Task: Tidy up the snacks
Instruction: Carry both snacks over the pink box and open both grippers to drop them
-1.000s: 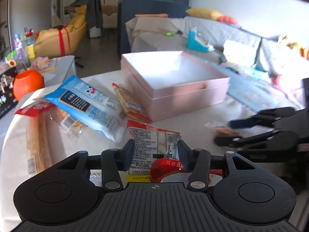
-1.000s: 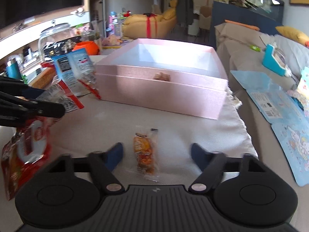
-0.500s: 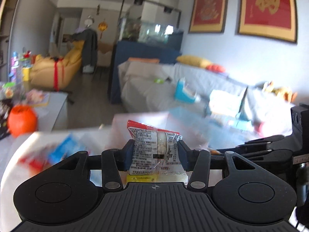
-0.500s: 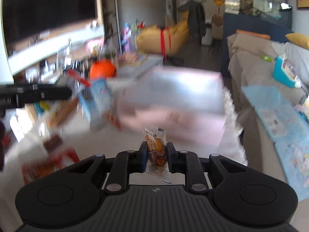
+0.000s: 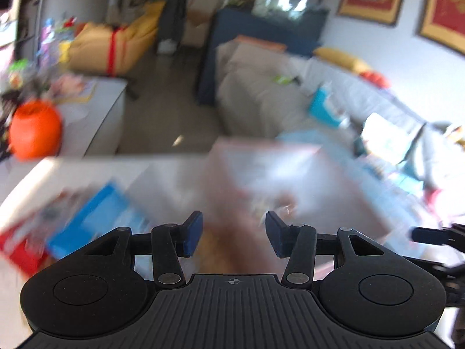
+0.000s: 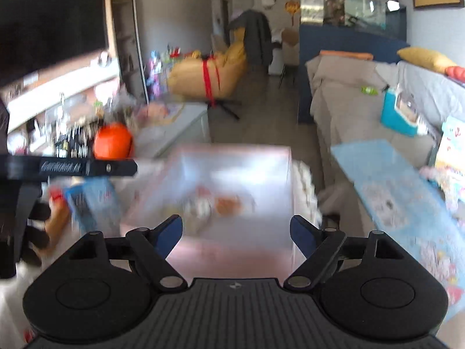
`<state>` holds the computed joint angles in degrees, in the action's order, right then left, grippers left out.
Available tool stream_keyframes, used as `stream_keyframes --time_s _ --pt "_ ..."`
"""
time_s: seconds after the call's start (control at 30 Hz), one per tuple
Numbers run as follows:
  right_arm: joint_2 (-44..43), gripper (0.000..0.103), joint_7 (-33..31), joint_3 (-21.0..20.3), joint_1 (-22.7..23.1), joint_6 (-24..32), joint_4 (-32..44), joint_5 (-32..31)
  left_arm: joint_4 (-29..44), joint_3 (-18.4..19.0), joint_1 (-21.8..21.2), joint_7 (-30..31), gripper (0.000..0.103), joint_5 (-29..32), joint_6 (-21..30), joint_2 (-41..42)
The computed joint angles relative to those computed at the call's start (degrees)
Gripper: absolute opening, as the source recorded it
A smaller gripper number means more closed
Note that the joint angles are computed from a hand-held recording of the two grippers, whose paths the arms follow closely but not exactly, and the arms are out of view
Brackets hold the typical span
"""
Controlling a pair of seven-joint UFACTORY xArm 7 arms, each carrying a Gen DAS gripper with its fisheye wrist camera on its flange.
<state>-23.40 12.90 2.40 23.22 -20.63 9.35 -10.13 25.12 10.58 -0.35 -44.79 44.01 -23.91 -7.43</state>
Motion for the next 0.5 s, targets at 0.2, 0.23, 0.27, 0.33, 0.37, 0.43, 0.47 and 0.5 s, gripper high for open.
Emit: stream_keyframes --time_s 0.2,0.23,0.27,0.33,0.37,0.43,0.47,0.5 --pt "-0.68 0.082 5.11 -19.99 16.98 2.26 -3.34 -12.94 -1.68 -2.59 2.67 7.19 0.039 -3.55 -3.36 5.17" --pt "-1.03 0.082 5.27 -20.75 18.61 2.91 -3.79 -13.94 -3.14 -4.85 3.06 12.80 0.038 -8.79 -3.32 4.35" --pt "-1.40 0.082 5.34 -20.46 19.69 3.61 -4.28 -14.23 -3.86 -6.02 3.17 16.45 0.037 -11.63 -2.99 3.85" --pt "-1.54 0.082 5.61 -20.73 22.83 5.02 -4.47 -14.37 -4.98 -5.66 2.97 16.83 0.036 -10.18 -2.78 2.70" --pt "-2.39 0.082 5.52 -21.47 24.77 6.24 -4.72 -14.40 -5.61 -4.40 2.78 14.72 0.036 -6.87 -2.89 1.84" --pt "-4.33 0.082 4.91 -22.68 28.55 8.12 -5.53 -14.03 -7.36 -2.28 2.32 11.83 0.036 -1.56 -2.87 -0.49" --pt "-5.63 0.083 4.32 -23.59 30.73 9.56 -5.76 -13.98 -8.72 -1.48 2.17 11.39 0.035 0.01 -2.61 -2.13" --pt "-6.80 0.084 3.26 -24.81 33.12 10.98 -6.07 -14.10 -10.49 -0.54 2.06 11.36 0.033 1.11 -2.32 -4.07"
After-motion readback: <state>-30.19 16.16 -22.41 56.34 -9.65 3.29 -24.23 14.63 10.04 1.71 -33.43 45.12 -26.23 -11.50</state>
